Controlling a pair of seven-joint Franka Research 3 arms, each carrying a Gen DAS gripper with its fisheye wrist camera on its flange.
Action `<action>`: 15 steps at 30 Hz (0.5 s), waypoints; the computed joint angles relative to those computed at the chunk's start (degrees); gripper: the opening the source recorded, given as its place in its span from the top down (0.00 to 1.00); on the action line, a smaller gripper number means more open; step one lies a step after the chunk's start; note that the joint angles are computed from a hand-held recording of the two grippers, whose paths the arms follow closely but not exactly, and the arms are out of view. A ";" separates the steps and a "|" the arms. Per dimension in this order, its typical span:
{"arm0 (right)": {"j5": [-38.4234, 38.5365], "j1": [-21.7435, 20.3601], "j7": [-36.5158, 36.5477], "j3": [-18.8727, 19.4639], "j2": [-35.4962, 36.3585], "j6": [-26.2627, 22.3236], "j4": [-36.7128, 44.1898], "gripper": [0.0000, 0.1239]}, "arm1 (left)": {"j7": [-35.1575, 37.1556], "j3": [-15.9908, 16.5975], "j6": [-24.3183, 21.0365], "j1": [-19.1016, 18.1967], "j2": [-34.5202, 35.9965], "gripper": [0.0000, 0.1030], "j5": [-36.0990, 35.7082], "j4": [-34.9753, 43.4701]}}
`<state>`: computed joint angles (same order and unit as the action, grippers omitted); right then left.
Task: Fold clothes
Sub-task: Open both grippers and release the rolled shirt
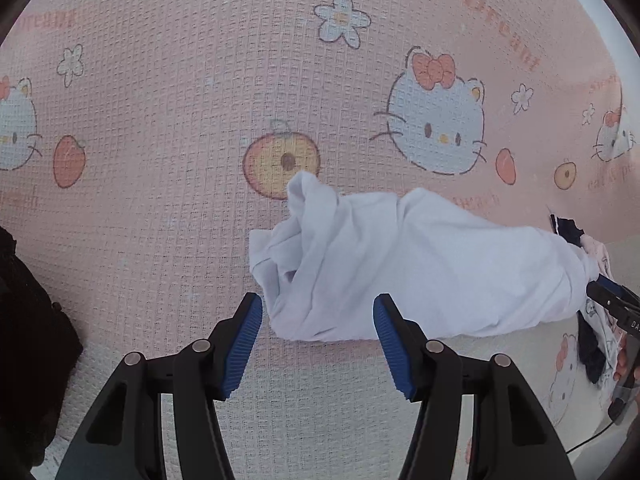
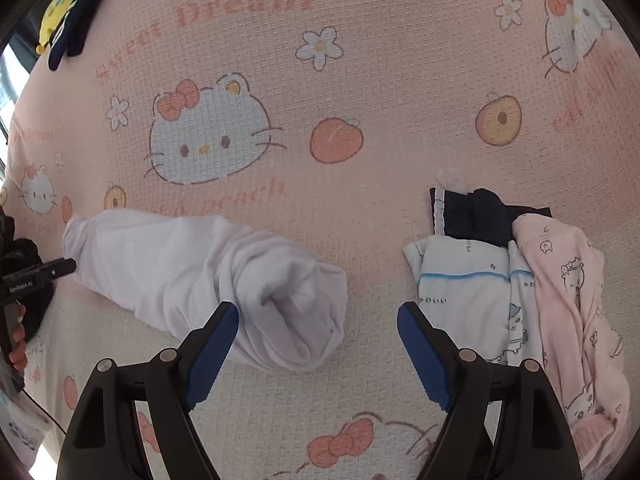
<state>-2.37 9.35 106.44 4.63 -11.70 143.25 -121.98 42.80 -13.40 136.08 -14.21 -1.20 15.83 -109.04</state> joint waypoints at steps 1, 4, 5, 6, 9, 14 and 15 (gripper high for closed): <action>-1.05 -0.03 -0.11 0.30 -0.14 0.10 -0.34 0.34 | -0.10 0.09 0.87 0.06 -0.44 0.47 -0.37 -0.95; -1.96 0.40 -1.66 0.64 -0.91 0.42 -1.72 0.34 | 2.78 0.49 4.45 0.21 -1.59 0.47 -4.31 -3.86; -2.04 0.54 -2.03 0.74 -1.41 0.30 -2.38 0.34 | 3.11 0.43 4.17 0.24 -1.43 0.47 -4.22 -3.94; -1.95 0.65 -2.35 0.78 -2.13 0.55 -3.40 0.34 | 3.32 0.34 3.51 0.25 -1.10 0.47 -3.71 -3.74; -0.87 0.88 -3.33 0.79 -3.88 0.75 -6.02 0.34 | 3.45 0.07 2.80 0.16 0.01 0.47 -1.36 -3.48; -2.93 -0.06 -1.01 2.04 -3.00 0.90 -7.05 0.34 | 4.31 -0.29 -0.09 -0.49 2.16 0.47 0.90 -1.86; -3.60 -0.15 -0.29 2.26 -2.63 2.10 -7.16 0.34 | 3.69 -0.38 -1.29 -0.73 2.68 0.47 2.51 -1.25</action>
